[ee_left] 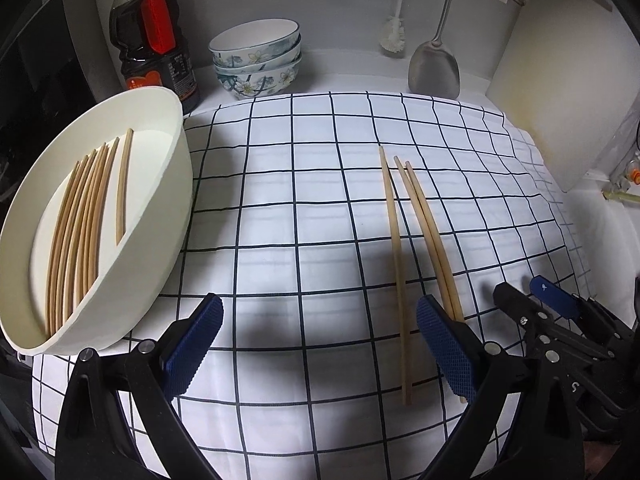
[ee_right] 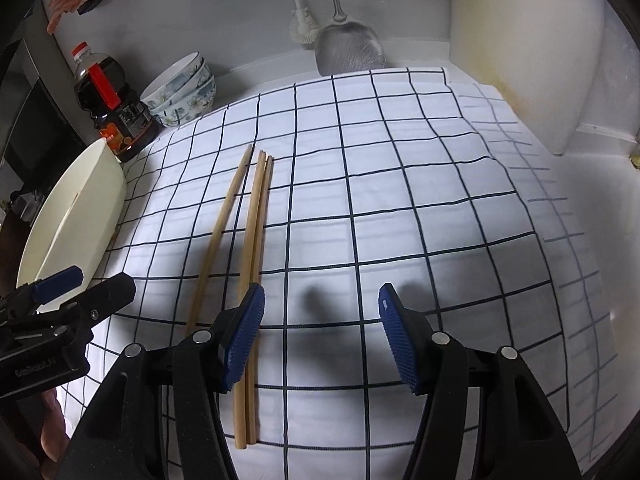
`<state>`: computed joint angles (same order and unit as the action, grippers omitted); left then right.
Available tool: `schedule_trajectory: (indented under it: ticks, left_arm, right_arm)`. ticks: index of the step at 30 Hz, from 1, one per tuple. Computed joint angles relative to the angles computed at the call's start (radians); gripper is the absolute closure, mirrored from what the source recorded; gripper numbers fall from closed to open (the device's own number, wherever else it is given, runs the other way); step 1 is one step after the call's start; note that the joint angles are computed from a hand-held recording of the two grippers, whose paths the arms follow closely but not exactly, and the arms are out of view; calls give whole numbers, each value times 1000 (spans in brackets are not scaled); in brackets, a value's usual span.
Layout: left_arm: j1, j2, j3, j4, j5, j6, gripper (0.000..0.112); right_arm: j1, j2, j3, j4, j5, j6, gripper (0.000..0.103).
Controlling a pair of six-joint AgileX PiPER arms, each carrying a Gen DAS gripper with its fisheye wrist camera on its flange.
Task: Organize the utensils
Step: 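Lower both open grippers over the loose wooden chopsticks on the cloth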
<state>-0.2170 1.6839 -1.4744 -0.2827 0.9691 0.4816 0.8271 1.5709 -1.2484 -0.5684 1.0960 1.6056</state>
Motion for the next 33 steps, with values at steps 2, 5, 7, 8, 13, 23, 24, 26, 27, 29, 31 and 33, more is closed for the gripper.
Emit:
schedule_trajectory:
  ticks: [2,5,7,8,13,23,24,26,27,29,31,33]
  left_arm:
    - [-7,5,1,2,-11,0,17]
    - [-6,15,-3,5,-18,-2,17]
    - [-2,22,-8,7,-17,-6,17]
    - [0,25,-9,8,-18,-7,17]
    - [18,49,-38,15,-16,-15,17]
    - [25,56,-32,12,-25,-11,17]
    - [22,56,-29,12,-29,-12,17]
    - [12,54,-16,16,-43,-16,17]
    - [5,55,-12,20,-47,-18,17]
    - [-3,57,-6,20,-52,-20,17]
    - [-9,57,-3,20,-54,-23,17]
    - [-11,56,-1,18,-55,-26,17]
  right_arm:
    - [-5,8,1,0,-9,-9,46]
    - [-14,18,0,1,-32,-17,46]
    - [-19,29,-9,4,-42,-34,46]
    - [-22,37,-17,6,-48,-47,46]
    - [-29,77,-58,15,-55,-94,46]
    - [-24,98,-78,11,-27,-107,46]
    - [-26,96,-75,11,-20,-106,46]
    - [-32,87,-59,16,-12,-106,46]
    - [-34,81,-49,16,-12,-103,46]
    - [-38,64,-24,20,-15,-92,46]
    - [-38,50,-12,15,-24,-78,46]
    - [-34,50,-21,8,-24,-84,46]
